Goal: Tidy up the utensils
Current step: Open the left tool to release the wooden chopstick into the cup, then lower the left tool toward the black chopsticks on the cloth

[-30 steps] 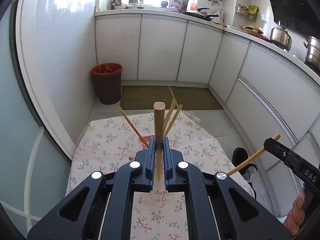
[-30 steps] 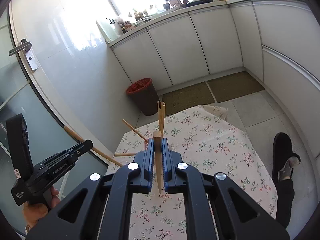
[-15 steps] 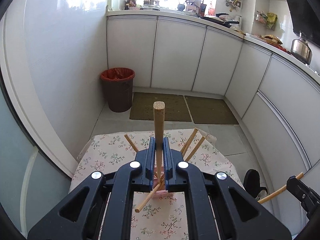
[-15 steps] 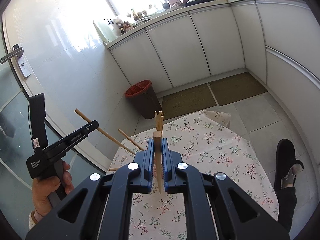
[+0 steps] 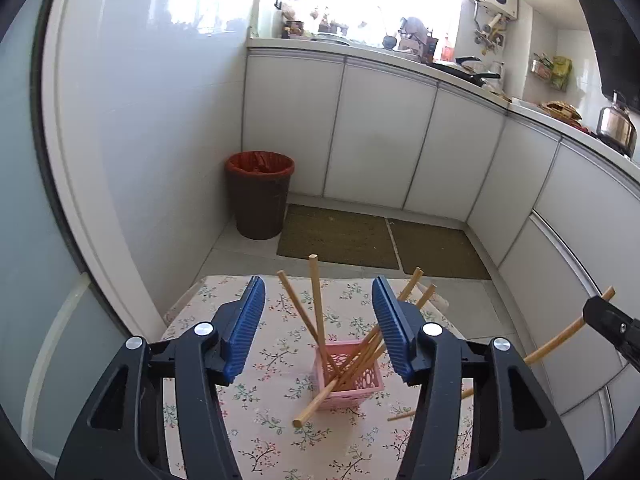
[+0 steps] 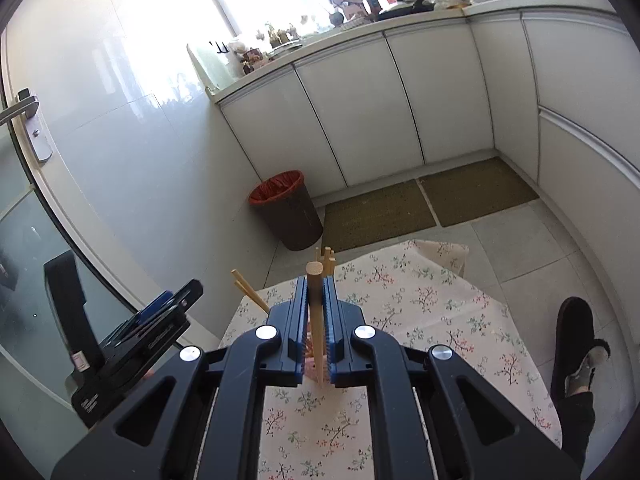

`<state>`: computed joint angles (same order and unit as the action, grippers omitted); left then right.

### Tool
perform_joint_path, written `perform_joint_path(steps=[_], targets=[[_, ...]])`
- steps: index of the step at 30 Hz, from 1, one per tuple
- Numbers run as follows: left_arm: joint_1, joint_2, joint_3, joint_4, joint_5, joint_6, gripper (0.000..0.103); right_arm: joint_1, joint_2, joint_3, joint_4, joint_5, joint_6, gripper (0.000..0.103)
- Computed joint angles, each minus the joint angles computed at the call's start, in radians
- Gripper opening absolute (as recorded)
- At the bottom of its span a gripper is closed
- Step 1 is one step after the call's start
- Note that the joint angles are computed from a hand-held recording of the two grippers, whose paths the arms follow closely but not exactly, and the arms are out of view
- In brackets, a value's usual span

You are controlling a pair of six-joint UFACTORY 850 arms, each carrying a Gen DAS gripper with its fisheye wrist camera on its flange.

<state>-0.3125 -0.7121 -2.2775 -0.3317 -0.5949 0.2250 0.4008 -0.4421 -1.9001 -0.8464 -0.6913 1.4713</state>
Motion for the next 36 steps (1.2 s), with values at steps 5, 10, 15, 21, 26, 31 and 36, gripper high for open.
perform_joint_path(steps=[5, 10, 15, 21, 26, 31, 36], targets=[[0.027, 0.048, 0.083, 0.005, 0.041, -0.056, 0.061, 0.0, -0.11, -0.172, -0.014, -0.024, -0.045, 0.008], [0.041, 0.047, 0.087, 0.026, 0.031, -0.078, 0.061, 0.008, -0.243, -0.353, -0.039, -0.096, -0.117, 0.008], [0.046, 0.023, 0.051, 0.028, 0.009, -0.087, 0.062, -0.011, -0.324, -0.41, 0.021, -0.066, -0.154, 0.008], [0.032, 0.041, 0.083, 0.144, 0.049, -0.151, 0.071, -0.013, -0.337, -0.386, 0.004, -0.092, -0.145, 0.018], [0.022, 0.089, 0.147, 0.172, 0.097, -0.161, 0.074, 0.014, -0.241, -0.26, -0.133, -0.134, -0.032, 0.029], [-0.004, 0.159, 0.245, 0.248, 0.16, -0.191, 0.085, 0.053, -0.152, -0.135, -0.235, -0.231, 0.056, 0.043], [-0.039, 0.234, 0.357, 0.392, 0.233, -0.267, 0.093, 0.081, -0.067, -0.014, -0.279, -0.297, 0.141, 0.063]])
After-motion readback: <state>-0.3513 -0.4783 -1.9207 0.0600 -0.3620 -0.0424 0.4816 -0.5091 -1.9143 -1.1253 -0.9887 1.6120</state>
